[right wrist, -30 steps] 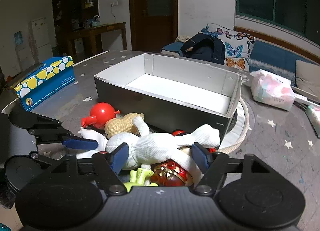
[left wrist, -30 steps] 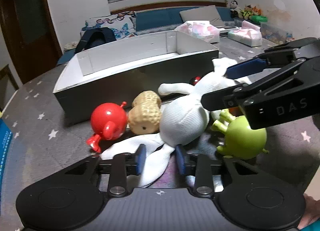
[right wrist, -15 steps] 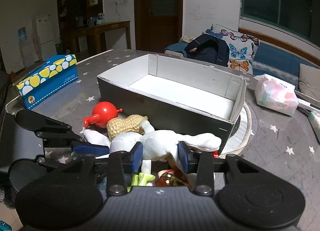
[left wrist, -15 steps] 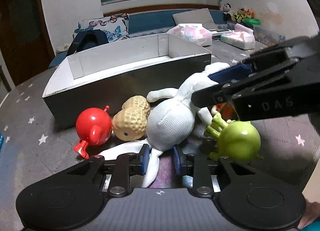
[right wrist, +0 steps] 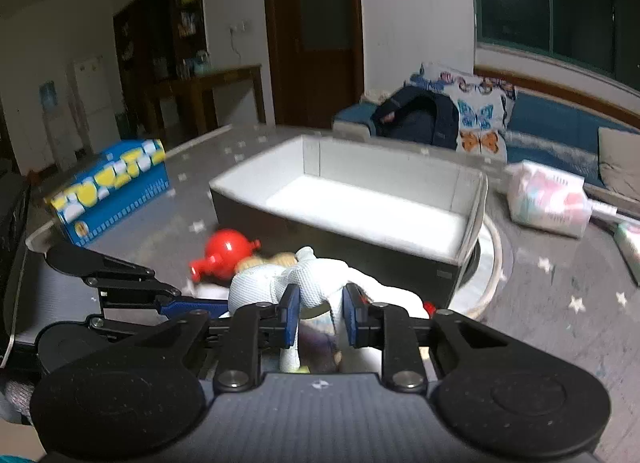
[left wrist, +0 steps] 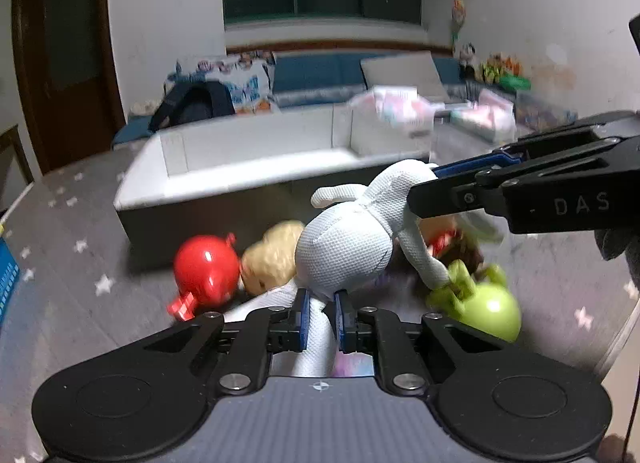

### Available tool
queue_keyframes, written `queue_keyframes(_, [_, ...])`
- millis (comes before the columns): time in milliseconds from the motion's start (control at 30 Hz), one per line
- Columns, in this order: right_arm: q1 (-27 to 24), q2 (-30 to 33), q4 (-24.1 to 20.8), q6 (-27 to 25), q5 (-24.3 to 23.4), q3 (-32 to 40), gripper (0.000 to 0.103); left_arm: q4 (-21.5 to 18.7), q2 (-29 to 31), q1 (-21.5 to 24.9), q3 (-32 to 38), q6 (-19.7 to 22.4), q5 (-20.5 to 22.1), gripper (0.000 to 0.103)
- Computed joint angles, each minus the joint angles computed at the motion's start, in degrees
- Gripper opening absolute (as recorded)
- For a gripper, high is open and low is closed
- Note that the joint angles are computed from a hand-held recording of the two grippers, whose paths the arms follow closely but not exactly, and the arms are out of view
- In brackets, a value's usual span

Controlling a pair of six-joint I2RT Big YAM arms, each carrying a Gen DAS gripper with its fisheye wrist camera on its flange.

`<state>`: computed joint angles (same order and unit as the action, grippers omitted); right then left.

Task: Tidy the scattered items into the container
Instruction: 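Carry the bunny into the grey box and open both grippers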

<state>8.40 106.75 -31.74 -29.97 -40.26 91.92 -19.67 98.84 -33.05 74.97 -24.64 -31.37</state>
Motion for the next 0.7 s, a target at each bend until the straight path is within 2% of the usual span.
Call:
queue_keyframes(200, [-0.6, 0.3, 4.0, 6.4, -3.6, 3.4, 0.021, 4.1, -1.3, 1.1, 2.0, 3.4, -3.4, 0.014])
queue_keyframes(400, [0.4, 5.8, 6.4, 15.0, -3.8, 13.2, 0.021, 5.2, 1.4, 4.5, 8.6, 9.8, -4.2, 0.013])
queue_keyframes(533, [1.4, 11.9, 2.7, 18.2, -2.9, 22.8, 0.021, 2.5, 5.1, 7.0, 14.1, 11.7, -3.2, 0.013])
queue_keyframes(700, [2.6, 21.9, -7.0, 19.6, -1.9, 38.5, 0.020, -5.1, 10.9, 10.1, 22.3, 11.2, -1.1, 0.013])
